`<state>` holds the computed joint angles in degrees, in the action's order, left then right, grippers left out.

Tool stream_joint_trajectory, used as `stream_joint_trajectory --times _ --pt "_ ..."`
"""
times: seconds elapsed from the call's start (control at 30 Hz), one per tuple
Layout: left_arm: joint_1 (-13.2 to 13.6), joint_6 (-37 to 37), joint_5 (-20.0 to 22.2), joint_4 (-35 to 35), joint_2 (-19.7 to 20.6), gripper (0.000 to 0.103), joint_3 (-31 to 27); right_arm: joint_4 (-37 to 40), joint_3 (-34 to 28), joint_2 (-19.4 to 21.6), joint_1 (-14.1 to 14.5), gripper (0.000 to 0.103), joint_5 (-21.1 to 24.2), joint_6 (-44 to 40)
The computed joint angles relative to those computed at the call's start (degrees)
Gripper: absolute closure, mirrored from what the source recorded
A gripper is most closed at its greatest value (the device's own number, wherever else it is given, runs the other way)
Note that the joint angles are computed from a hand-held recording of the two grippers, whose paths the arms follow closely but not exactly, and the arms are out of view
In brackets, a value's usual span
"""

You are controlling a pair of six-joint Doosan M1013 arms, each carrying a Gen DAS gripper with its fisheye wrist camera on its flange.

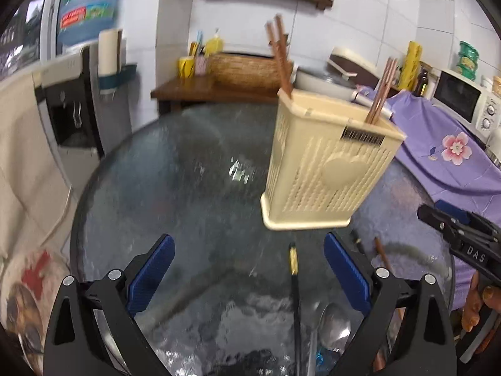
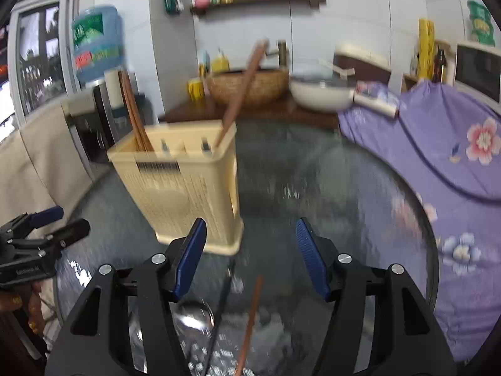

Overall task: Organize utensils
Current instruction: 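Withdraw both open tools from the holder toward the table, then close the left tool on a gold-tipped black chopstick while the right tool grasps a brown chopstick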

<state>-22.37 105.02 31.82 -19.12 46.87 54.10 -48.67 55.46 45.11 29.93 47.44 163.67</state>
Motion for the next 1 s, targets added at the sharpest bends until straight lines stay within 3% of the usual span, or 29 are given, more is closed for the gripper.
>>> stream_joint_trajectory --times 0.17,0.3,0.73,1.0 --pt "-0.1 -4.0 0.7 4.1 0.3 0.016 1.7 9.8 0.6 1.3 -0.2 0.044 2.9 -5.2" --pt "-0.2 -3.6 2.4 4.3 0.7 0.021 1.8 13.6 1.1 1.9 -0.2 0.054 3.1 -6.3" --pt "-1.1 -3.0 5.3 4.5 1.4 0.033 1.2 17.4 -1.8 4.2 -0.2 0.063 6.5 -9.4" --pt "-1.8 -1.2 8.8 3.7 3.3 0.042 -3.0 17.1 -2.6 4.6 -0.2 0.068 7.9 -10.1"
